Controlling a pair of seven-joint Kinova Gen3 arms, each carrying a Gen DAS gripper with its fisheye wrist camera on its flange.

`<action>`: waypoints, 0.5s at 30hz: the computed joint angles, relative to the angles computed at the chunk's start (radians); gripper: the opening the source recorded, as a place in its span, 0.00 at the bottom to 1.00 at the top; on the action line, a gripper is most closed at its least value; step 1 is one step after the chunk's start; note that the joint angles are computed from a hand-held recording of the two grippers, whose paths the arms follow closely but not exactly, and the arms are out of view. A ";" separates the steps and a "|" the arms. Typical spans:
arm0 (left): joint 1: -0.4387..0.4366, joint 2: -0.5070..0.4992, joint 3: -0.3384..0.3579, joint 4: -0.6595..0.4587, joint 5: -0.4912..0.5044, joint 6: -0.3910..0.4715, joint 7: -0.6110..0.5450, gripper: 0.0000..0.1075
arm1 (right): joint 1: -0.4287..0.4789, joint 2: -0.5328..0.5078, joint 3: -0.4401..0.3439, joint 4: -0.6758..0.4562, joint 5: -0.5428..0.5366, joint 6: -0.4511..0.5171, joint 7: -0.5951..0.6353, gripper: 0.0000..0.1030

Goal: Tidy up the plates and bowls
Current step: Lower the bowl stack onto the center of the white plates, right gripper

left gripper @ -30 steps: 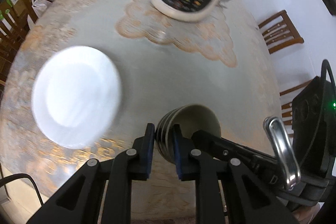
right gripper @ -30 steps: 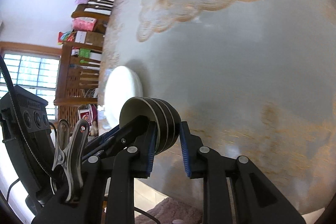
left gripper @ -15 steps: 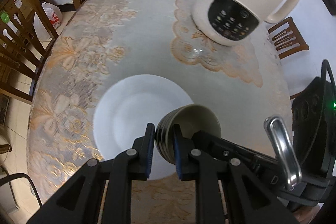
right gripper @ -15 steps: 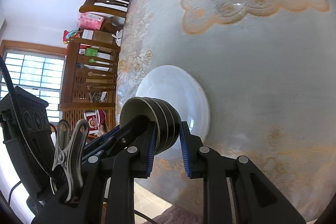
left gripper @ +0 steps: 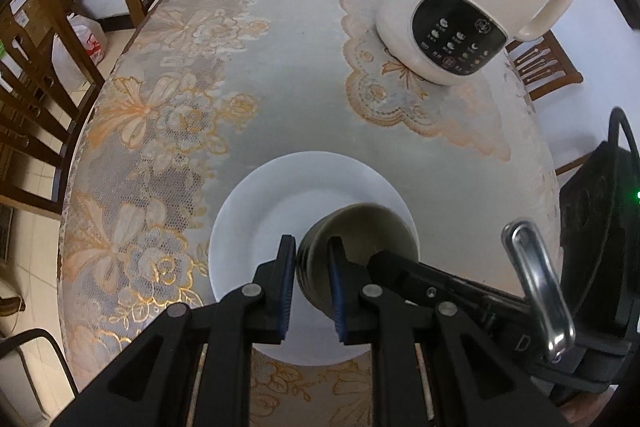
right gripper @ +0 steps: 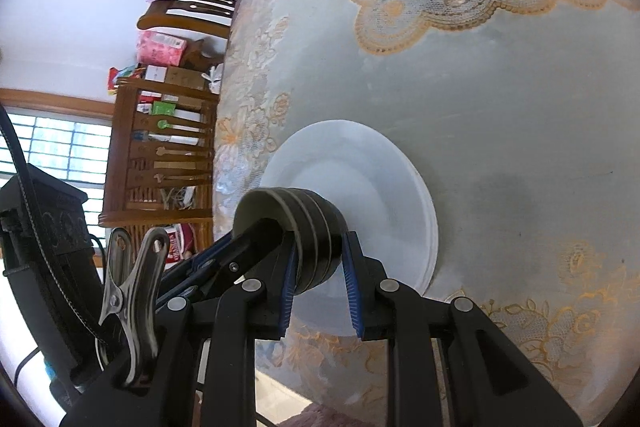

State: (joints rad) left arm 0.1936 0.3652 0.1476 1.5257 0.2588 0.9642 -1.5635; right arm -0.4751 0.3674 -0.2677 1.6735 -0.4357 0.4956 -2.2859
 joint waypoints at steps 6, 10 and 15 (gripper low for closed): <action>-0.012 -0.010 0.006 0.016 0.016 -0.027 -0.045 0.16 | -0.065 -0.019 0.055 0.001 0.081 -0.005 -0.091 0.24; -0.003 -0.028 -0.006 0.023 -0.008 -0.041 -0.033 0.36 | -0.132 -0.056 0.104 0.011 0.190 -0.018 -0.189 0.30; -0.019 -0.062 -0.008 0.046 -0.004 -0.053 -0.047 0.47 | -0.184 -0.088 0.124 0.010 0.318 -0.004 -0.289 0.34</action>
